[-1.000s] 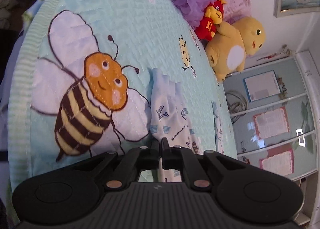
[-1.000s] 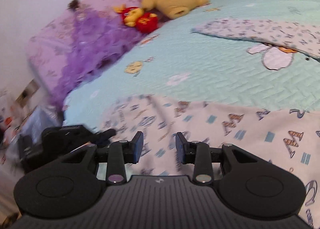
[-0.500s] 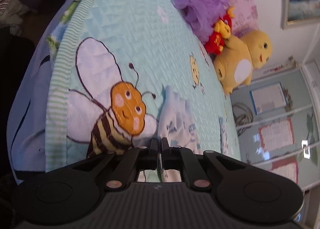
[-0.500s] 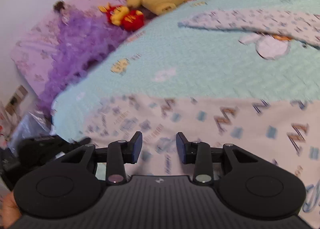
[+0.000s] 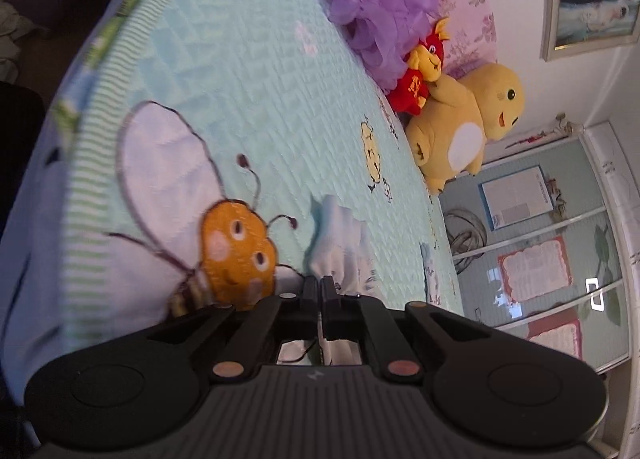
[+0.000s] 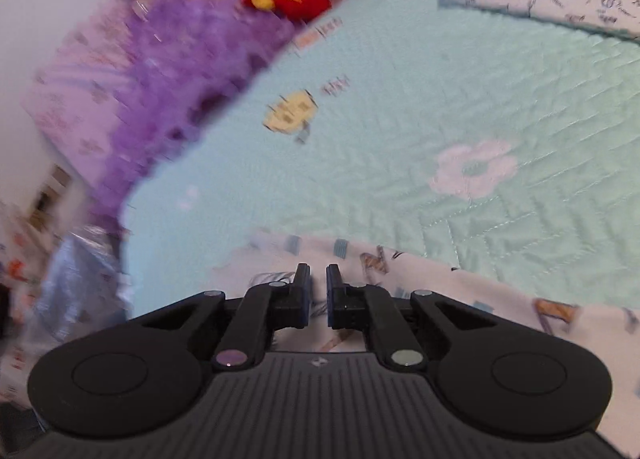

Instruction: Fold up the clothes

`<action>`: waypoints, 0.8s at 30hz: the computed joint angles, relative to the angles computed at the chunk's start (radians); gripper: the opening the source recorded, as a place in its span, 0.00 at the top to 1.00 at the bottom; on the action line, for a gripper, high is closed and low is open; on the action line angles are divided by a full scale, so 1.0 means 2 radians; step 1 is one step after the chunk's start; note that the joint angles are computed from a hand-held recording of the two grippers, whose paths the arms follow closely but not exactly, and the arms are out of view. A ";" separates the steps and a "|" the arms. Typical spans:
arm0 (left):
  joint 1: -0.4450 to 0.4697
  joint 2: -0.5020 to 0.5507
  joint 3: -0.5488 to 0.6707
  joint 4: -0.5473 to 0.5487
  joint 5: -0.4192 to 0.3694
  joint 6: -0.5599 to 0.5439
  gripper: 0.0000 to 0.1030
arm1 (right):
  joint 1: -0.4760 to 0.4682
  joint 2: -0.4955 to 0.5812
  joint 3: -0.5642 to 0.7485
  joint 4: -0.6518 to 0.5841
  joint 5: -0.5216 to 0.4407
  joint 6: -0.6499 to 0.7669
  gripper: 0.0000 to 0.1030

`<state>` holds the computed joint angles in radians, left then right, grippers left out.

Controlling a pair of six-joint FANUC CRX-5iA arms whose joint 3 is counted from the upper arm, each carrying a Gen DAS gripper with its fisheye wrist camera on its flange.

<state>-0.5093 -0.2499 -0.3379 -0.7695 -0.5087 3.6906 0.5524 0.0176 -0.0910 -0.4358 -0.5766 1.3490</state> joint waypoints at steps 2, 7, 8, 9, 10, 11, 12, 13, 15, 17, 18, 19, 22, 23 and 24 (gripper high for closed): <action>0.010 -0.004 -0.007 0.017 0.014 -0.017 0.97 | -0.001 0.009 -0.003 -0.014 0.028 0.012 0.97; 0.017 -0.005 -0.011 0.034 0.018 -0.030 0.97 | -0.031 0.028 0.027 -0.091 0.003 0.068 0.97; 0.016 -0.005 -0.009 0.031 0.015 -0.028 0.97 | -0.034 0.028 0.029 -0.098 0.000 0.073 0.97; 0.014 -0.005 -0.009 0.028 0.012 -0.025 0.97 | -0.038 0.029 0.031 -0.105 -0.004 0.079 0.97; 0.013 -0.005 -0.008 0.025 0.009 -0.022 0.97 | -0.039 0.026 0.031 -0.118 -0.002 0.084 0.90; 0.011 -0.006 -0.007 0.022 0.006 -0.019 0.97 | -0.041 0.024 0.032 -0.131 0.000 0.089 0.89; 0.005 -0.005 -0.003 0.014 -0.005 -0.014 0.97 | -0.040 0.025 0.035 -0.139 0.001 0.093 0.89; -0.001 -0.005 0.001 0.005 -0.017 -0.008 0.97 | -0.035 0.033 0.044 -0.135 -0.008 0.082 0.89; -0.014 -0.003 0.010 -0.013 -0.046 0.003 0.97 | -0.014 0.047 0.057 -0.101 -0.018 0.062 0.88; -0.033 0.003 0.025 -0.033 -0.096 0.025 0.97 | 0.007 0.033 0.034 -0.056 0.020 0.052 0.89; -0.039 0.005 0.030 -0.038 -0.108 0.028 0.97 | 0.009 0.022 0.022 -0.052 0.035 0.054 0.88; -0.044 0.007 0.035 -0.042 -0.117 0.029 0.97 | 0.012 0.011 0.010 -0.046 0.050 0.054 0.87; -0.058 0.014 0.049 -0.054 -0.144 0.032 0.94 | 0.024 -0.048 -0.057 0.016 0.108 0.016 0.87; -0.063 0.017 0.054 -0.057 -0.153 0.032 0.89 | 0.022 -0.075 -0.084 0.034 0.117 0.001 0.86; -0.070 0.020 0.059 -0.065 -0.159 0.026 0.75 | 0.020 -0.103 -0.110 0.051 0.124 -0.014 0.86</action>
